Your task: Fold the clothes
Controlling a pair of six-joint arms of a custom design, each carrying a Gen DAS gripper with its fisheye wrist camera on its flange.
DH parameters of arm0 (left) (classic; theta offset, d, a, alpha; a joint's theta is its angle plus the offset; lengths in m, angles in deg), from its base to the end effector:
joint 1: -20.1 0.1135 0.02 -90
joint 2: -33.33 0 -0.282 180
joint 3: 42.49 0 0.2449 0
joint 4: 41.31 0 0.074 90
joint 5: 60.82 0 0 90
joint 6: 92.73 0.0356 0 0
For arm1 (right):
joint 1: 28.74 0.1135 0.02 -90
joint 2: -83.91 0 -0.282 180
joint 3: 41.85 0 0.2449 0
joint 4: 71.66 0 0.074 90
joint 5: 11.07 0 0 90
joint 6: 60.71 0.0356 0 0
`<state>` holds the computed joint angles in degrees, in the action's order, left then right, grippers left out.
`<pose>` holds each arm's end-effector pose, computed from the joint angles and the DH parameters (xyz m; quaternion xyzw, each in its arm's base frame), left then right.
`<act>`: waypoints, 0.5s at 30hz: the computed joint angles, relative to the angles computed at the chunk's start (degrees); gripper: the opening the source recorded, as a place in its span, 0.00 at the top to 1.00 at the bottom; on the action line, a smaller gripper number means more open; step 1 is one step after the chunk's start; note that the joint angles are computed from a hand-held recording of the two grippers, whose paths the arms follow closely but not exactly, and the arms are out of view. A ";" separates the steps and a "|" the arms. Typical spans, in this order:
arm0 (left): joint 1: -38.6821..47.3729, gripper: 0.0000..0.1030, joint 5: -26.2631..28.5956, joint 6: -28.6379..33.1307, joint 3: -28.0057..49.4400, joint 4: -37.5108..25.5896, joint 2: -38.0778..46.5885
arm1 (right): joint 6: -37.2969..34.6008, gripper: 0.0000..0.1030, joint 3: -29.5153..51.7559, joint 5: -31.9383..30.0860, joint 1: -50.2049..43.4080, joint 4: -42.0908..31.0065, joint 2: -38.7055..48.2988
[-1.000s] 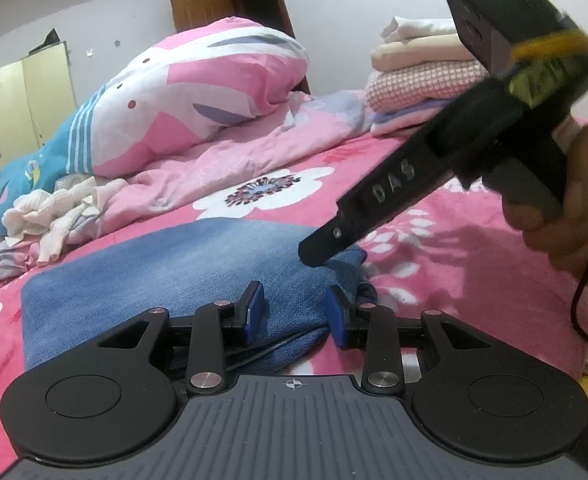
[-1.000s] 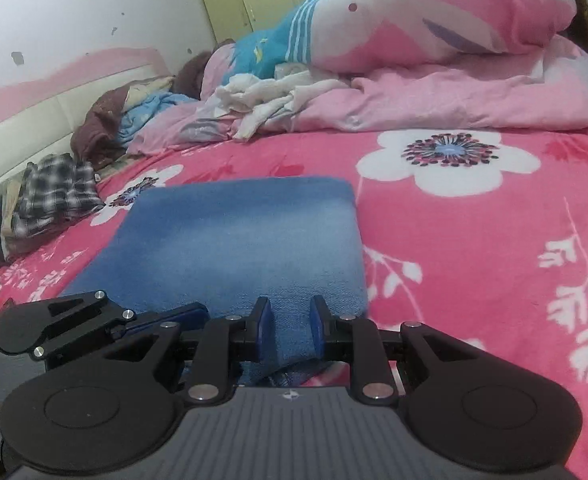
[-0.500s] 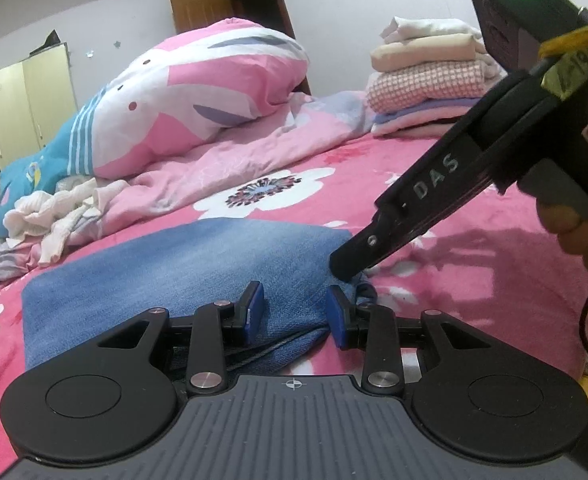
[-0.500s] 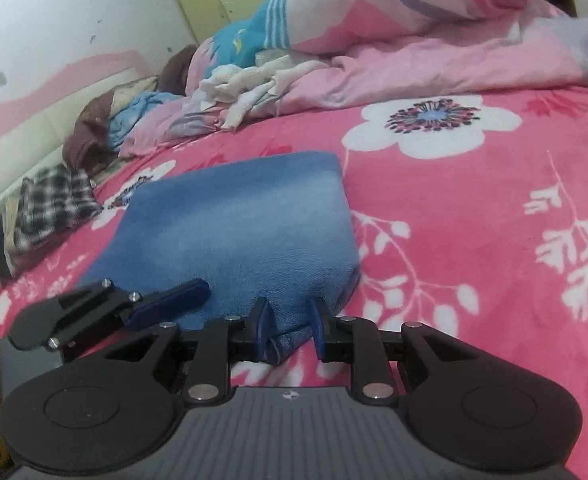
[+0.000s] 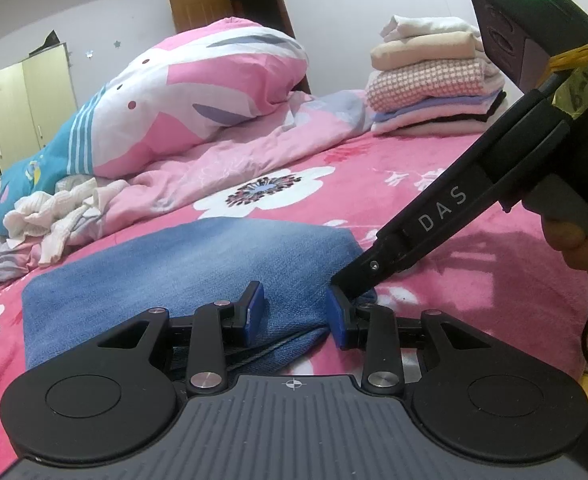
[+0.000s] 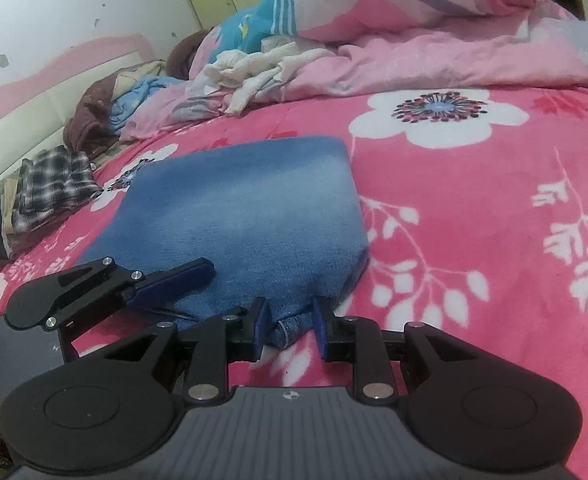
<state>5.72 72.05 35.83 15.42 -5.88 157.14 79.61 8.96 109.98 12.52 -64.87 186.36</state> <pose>0.3458 -0.1137 0.0735 0.5226 0.6425 -0.2134 0.5183 0.2428 0.1886 0.1231 0.1727 0.8788 0.0928 0.4351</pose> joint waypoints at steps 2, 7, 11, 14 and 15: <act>-0.01 0.67 -0.08 0.11 -0.29 0.27 -0.06 | -0.20 0.74 0.48 0.29 0.23 -0.81 0.15; -0.09 0.66 -0.24 0.41 -0.34 0.37 -0.03 | -0.02 0.73 0.23 0.12 0.30 -0.60 0.15; -0.17 0.65 -0.36 0.77 -0.15 0.31 0.10 | -0.11 0.73 0.50 -0.04 0.22 -0.95 0.21; -0.24 0.65 -0.48 1.00 -0.14 0.34 0.10 | -0.06 0.73 0.67 -0.12 0.20 -1.19 0.24; -0.23 0.64 -0.49 1.07 -0.18 0.40 0.12 | -0.11 0.73 0.70 -0.20 0.15 -1.28 0.22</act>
<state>5.49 71.56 36.90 15.24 -5.49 157.26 79.50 9.66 109.78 12.67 -66.15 186.58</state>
